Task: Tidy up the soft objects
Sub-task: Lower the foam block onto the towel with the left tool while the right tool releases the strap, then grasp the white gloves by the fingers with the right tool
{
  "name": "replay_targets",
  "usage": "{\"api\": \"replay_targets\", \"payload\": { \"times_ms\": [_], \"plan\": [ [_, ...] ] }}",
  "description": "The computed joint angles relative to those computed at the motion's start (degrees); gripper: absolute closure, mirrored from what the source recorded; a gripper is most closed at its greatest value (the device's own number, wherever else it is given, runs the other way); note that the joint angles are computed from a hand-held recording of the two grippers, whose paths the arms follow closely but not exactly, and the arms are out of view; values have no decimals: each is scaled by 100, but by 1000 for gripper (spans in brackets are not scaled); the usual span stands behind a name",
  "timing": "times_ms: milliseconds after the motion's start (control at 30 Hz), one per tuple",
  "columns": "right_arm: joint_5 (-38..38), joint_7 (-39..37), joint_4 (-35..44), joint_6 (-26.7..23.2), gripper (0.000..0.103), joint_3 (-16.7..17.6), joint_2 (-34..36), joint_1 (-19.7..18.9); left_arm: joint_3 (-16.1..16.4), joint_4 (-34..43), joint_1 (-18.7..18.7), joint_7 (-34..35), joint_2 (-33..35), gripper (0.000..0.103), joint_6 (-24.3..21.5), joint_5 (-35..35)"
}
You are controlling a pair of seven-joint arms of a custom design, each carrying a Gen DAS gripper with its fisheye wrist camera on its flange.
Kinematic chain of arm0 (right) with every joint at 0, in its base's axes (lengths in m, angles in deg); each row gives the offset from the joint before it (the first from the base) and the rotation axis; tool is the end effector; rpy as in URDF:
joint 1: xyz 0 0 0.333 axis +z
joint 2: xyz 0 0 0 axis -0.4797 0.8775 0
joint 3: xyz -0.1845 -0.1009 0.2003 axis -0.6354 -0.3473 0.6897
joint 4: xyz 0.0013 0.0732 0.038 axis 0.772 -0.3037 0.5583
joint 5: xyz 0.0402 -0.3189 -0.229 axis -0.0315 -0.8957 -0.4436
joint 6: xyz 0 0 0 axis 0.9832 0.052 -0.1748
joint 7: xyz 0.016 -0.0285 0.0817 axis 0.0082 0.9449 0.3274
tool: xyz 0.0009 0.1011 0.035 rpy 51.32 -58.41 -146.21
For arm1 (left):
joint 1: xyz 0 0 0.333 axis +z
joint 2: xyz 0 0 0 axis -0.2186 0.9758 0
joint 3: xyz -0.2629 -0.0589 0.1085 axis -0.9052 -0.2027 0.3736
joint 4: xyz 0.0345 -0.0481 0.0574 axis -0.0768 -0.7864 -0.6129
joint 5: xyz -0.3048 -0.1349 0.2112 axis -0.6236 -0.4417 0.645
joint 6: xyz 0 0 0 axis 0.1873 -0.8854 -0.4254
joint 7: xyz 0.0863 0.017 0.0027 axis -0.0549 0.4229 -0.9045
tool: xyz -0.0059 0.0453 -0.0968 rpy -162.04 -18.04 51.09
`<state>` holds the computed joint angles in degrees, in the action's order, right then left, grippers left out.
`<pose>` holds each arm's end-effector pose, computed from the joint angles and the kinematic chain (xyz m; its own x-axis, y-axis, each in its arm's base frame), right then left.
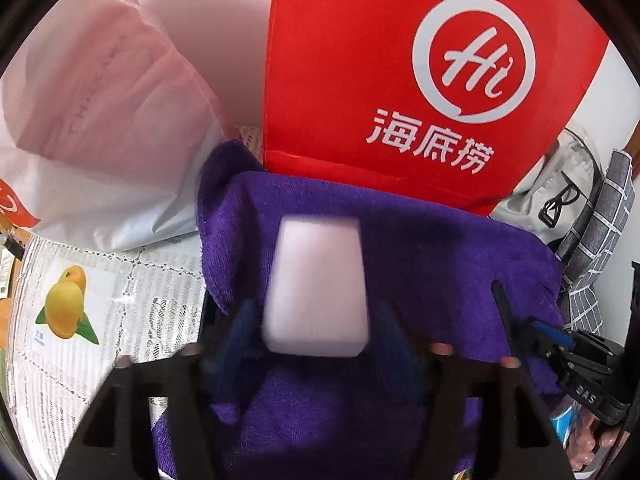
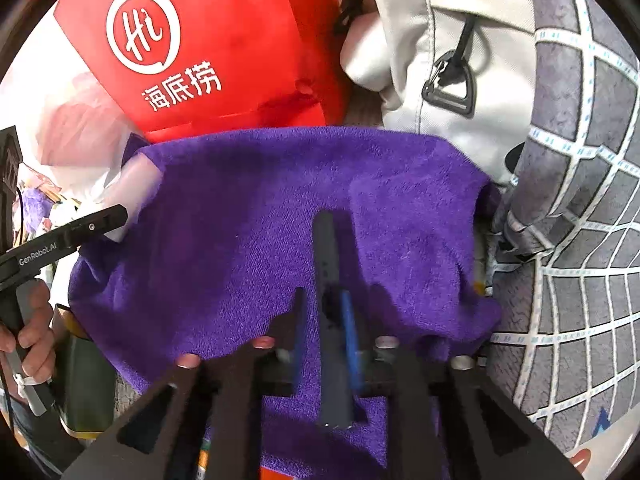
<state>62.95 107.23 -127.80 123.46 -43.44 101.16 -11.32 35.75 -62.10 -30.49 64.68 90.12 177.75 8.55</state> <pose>0.7408 0.2942 0.4276 0.6106 -0.7691 -0.1891 -0.7523 -0.4885 -0.4421 0.6486 -0.2646 0.4536 0.4428 -0.8804 0.1698 -0.7252 -0.4630 -0.5097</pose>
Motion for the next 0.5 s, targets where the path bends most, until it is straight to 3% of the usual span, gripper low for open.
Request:
{"api": "replay_targets", "payload": {
  "times_ms": [200, 433, 500],
  "plan": [
    [184, -413, -1852, 1204, 48, 93, -1225, -133, 18, -46, -48, -128, -104, 28, 14, 141],
    [463, -847, -3904, 2760, 48, 267, -2668, -227, -21, -271, -134, -309, -488, 28, -139, 531],
    [664, -877, -4437, 2932, 47, 302, -3079, -290, -54, -306, -158, -345, -600, 28, -162, 737]
  ]
}}
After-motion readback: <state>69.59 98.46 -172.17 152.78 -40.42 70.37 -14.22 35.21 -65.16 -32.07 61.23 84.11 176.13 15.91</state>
